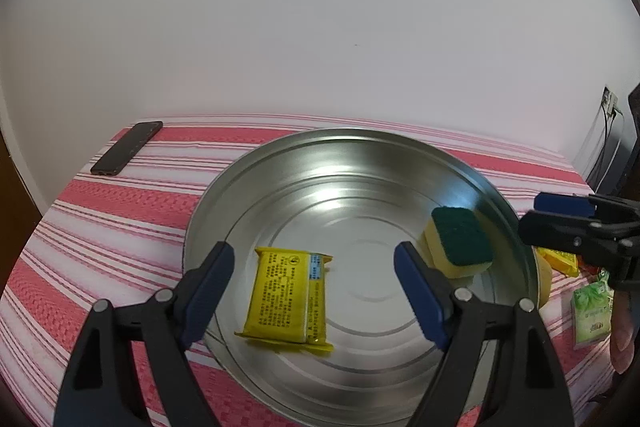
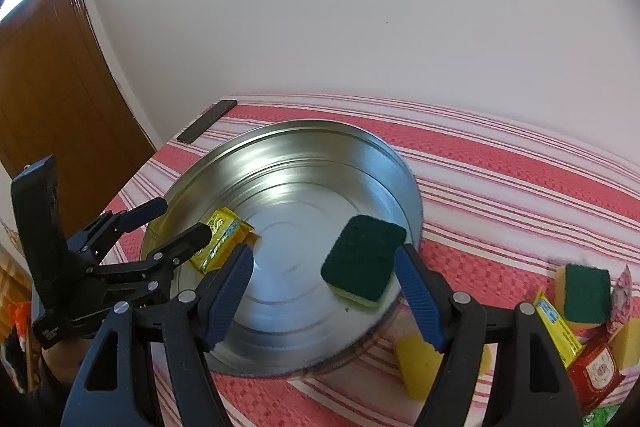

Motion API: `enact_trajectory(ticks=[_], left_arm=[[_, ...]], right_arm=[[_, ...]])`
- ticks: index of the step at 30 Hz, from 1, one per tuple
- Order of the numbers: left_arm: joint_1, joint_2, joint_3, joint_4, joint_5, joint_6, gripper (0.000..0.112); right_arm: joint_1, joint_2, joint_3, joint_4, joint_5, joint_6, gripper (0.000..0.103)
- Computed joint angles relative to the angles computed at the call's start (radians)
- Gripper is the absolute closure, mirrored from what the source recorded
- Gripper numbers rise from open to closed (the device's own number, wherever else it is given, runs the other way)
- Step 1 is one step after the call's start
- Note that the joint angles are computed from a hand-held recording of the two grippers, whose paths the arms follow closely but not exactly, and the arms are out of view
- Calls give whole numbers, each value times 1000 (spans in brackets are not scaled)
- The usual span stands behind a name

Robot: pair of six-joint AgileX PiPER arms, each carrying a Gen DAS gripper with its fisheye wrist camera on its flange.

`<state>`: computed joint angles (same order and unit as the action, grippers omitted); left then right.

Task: Organize objects
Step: 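Withdraw both grippers from the tin back toward the item pile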

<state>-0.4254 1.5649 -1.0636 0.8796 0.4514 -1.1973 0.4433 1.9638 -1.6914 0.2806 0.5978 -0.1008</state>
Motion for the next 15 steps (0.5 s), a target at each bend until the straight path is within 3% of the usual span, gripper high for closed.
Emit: enact_trajectory(ticks=[5,7,15], left_arm=[[-13,-8,1,0,6,-7,29],[-22,-16,4,9,11,-22,22],[-112,-65,53,99,14,-167,19]], right_arm=[[-18,-25,43,31,-22,-32,28],[-28,-40,71,52,-33,-55,28],[-89,-156,263,160,-100,-170,28]])
